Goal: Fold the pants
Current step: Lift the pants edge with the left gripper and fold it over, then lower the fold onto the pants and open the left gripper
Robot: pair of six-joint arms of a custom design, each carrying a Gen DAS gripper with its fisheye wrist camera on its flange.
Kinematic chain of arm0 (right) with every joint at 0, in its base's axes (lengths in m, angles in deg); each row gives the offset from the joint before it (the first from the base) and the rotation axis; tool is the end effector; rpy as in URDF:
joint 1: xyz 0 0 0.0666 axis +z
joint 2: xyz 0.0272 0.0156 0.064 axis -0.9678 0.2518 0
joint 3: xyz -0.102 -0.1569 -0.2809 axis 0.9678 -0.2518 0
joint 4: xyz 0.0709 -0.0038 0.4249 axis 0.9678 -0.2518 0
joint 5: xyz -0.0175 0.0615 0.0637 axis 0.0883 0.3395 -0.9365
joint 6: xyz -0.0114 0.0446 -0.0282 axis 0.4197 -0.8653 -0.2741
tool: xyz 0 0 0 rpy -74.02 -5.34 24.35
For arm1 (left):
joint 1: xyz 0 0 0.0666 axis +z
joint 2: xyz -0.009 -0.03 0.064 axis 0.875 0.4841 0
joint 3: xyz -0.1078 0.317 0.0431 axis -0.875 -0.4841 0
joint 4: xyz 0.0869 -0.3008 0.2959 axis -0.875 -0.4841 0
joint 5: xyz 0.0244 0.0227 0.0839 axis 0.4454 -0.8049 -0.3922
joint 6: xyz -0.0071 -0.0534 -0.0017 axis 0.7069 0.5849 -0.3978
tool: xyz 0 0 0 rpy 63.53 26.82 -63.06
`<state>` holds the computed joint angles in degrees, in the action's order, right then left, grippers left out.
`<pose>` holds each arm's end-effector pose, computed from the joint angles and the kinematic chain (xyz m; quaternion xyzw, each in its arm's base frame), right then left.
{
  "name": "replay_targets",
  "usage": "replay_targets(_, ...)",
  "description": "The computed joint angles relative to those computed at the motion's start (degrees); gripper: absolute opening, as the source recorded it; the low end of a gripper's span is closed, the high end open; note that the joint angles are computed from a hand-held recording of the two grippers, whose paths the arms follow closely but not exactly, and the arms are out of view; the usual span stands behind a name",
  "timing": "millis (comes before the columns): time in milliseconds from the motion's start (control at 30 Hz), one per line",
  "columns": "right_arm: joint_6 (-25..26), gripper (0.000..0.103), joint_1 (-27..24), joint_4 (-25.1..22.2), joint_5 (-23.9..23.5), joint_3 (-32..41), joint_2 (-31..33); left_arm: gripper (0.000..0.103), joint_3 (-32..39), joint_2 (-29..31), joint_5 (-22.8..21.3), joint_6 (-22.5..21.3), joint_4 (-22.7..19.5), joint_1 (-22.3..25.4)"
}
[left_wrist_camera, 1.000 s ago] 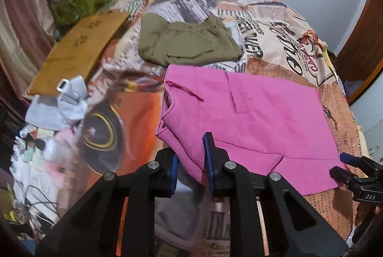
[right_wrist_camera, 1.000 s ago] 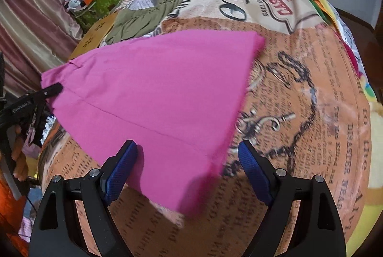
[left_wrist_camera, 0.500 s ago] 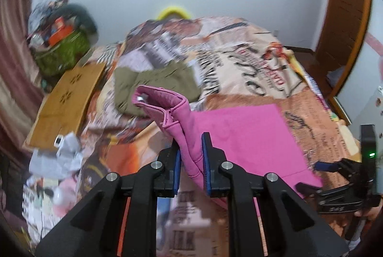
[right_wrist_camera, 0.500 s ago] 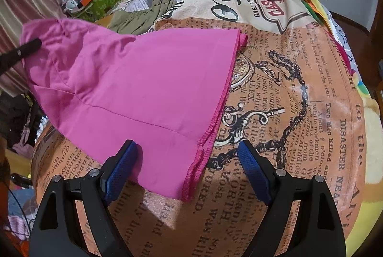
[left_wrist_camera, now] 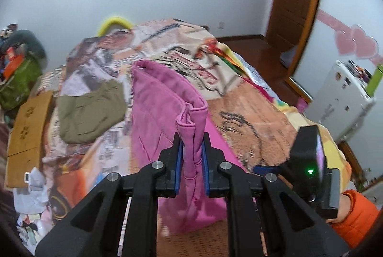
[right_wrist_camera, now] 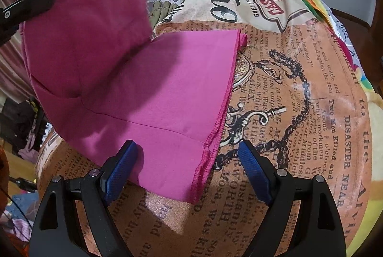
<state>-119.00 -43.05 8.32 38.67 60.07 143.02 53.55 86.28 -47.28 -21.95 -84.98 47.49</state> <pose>0.4076 0.2579 0.4110 0.0353 0.9507 0.1741 0.2543 0.5112 -0.1345 0.4623 0.2998 0.8834 -0.1277 0.3367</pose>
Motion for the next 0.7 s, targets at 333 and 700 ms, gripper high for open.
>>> replay_targets(333, -0.98, 0.084, -0.38, 1.28, -0.61, -1.29, -1.06, 0.013, 3.26, 5.47, 3.14, -1.53, -9.82, -2.15)
replay_targets(700, -2.70, 0.083, -0.85, 0.33, -0.20, -1.92, -2.22, 0.058, 3.79, 5.87, 4.91, -3.24, -12.08, -1.98)
